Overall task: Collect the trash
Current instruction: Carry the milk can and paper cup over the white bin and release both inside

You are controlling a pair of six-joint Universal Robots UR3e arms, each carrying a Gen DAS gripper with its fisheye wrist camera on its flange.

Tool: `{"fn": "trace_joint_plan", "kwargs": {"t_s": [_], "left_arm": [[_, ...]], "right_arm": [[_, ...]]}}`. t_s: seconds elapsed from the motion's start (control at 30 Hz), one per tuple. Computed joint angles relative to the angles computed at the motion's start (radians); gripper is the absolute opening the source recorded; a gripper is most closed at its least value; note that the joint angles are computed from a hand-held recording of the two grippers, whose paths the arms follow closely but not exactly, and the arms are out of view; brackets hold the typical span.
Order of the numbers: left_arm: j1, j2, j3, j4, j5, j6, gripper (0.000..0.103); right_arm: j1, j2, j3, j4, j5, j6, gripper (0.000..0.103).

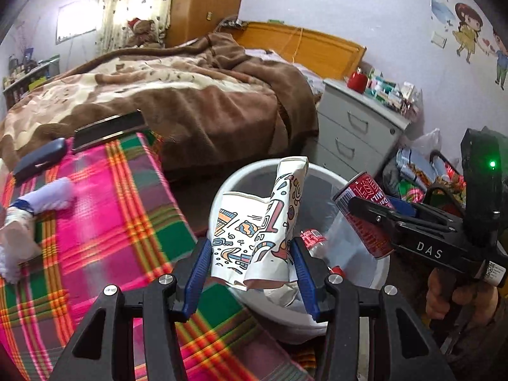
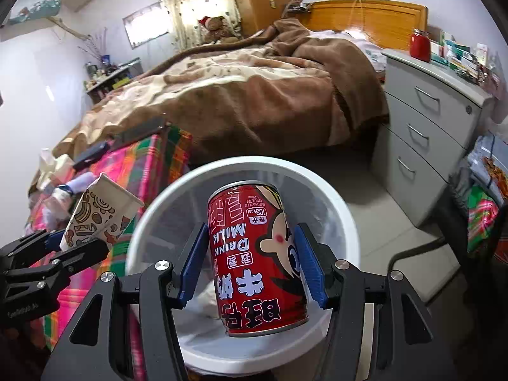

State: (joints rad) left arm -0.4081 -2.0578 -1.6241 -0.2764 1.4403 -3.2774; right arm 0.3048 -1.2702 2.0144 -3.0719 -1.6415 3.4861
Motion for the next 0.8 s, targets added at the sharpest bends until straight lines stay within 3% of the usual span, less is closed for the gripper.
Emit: {"fn": "trace_joint_plan", "kwargs": {"t_s": [0.37, 0.43, 0.53, 0.8], "left_arm": [[-0.051, -0.120, 0.157, -0.056, 0.018, -0.005, 0.052], [-0.059, -0.128, 0.169, -0.063, 0.041, -0.011, 0.058], [-0.057, -0.125, 0.160, -0.054, 0.041, -0.013, 0.064], [-0.035, -0.070, 0.077, -0.002, 0.030, -0.031, 0.064]], "right_arm": [[-0.041, 0.003, 0.023, 0.021, 0.032, -0.014, 0.058], [-0.048, 0.001, 0.032, 0.009, 0.042, -0.015, 0.058], [-0.048, -0.007, 0.047, -0.015, 0.028, -0.013, 0.067], [-0.039, -0.009, 0.041, -0.012, 0.019, 0.000, 0.068]]}}
